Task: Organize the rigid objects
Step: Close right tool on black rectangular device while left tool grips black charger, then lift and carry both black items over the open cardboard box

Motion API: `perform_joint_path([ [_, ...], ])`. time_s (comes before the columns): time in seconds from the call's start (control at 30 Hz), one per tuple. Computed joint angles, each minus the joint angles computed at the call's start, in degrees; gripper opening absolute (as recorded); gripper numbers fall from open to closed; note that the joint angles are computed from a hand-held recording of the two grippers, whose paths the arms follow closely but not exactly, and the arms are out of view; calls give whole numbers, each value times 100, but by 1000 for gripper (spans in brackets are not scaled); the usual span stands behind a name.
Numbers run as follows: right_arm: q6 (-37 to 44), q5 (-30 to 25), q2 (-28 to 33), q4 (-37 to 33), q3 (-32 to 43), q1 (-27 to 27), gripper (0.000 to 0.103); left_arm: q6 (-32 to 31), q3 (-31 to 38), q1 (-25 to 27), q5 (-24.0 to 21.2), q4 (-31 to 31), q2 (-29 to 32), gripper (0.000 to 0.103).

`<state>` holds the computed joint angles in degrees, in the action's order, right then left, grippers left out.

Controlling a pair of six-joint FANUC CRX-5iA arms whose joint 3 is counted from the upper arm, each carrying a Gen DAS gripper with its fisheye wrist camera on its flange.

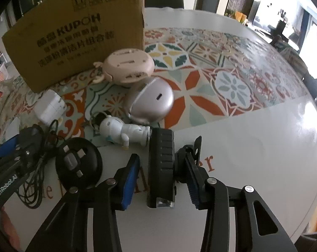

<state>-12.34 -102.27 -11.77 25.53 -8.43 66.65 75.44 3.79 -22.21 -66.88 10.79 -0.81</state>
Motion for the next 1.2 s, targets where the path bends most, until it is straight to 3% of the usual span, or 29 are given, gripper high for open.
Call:
perform_joint_path([
  [0.13,74,35,20,23,6,-26,35,65,-39,18,25,71,4,58],
  [0.2,82,39,33,37,0,-24,35,86,-72,29,36,86,-10,54],
  [0.63,40,59,-58,20,31,114,34,-50,-91,9,-43,10,-188,54],
  [1.2,167,-418,-115,863,268,772,34,156,-179,98,132,48,-901,54],
])
